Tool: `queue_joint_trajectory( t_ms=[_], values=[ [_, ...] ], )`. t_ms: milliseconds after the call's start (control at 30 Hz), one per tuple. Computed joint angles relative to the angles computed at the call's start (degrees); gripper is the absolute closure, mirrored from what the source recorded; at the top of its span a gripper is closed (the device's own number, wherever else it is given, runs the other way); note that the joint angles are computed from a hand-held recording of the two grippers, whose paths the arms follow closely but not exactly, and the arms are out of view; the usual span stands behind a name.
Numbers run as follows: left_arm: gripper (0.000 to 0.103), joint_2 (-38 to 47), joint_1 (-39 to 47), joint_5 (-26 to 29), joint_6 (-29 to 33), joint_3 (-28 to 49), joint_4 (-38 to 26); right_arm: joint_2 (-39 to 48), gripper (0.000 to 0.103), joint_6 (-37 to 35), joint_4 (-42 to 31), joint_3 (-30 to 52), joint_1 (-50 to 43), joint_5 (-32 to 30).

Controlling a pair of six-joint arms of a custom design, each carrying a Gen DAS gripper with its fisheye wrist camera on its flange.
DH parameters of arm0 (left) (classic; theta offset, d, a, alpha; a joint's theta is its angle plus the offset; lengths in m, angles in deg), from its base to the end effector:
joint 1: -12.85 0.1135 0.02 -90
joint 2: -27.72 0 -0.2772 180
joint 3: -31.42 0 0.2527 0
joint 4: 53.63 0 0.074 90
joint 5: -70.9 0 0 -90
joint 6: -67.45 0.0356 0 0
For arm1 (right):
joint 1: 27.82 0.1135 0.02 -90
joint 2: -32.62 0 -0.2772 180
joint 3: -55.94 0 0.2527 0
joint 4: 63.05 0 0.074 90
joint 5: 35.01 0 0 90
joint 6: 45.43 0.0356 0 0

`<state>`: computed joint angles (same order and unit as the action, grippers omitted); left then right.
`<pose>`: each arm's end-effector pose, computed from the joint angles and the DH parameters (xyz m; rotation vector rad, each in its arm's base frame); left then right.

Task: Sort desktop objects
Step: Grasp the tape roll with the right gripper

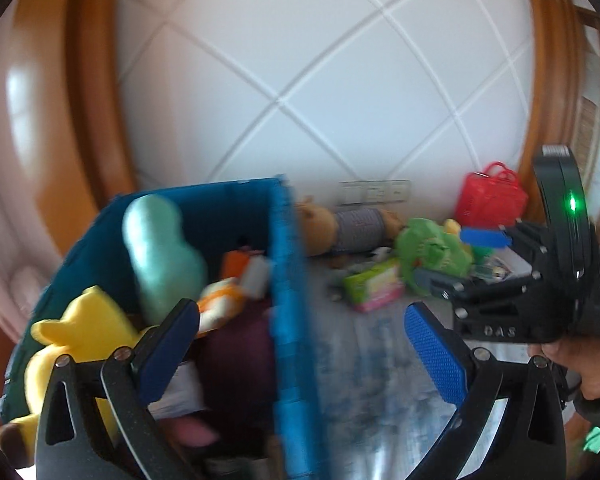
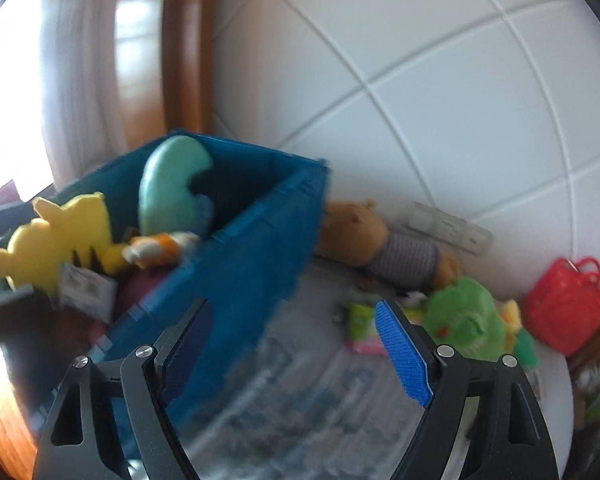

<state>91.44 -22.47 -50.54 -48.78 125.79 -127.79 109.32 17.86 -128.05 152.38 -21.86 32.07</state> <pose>0.1661 -0.0949 0.4190 -0.0901 2.1972 0.0481 0.2664 0.0417 0.3928 -0.8284 2.1464 0.2873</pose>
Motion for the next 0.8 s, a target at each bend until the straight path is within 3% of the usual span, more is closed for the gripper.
queue_joint_trajectory(
  t_ms=[167,367,500,600,800],
  values=[
    [0.0,15.57,-9.51,-4.07,-4.63,6.38,5.01,6.34,0.02,-15.15,-3.84,1.39,-23.56,-9.95],
    [0.0,37.91,-11.49,-1.15,-6.44,15.9,14.21,24.94,0.02,-30.35,-7.23,12.6,-42.39,-13.47],
    [0.0,52.46,-12.81,0.7,-8.64,27.49,15.38,39.36,0.02,-34.3,-7.27,23.39,-47.34,-10.78],
    [0.0,58.36,-13.93,0.42,-9.92,32.06,15.94,51.38,0.02,-35.5,-7.33,33.72,-48.67,-7.94],
    [0.0,62.74,-14.93,1.79,-12.87,32.31,15.8,71.55,0.02,-35.18,-9.65,53.56,-46.85,-3.12]
  ],
)
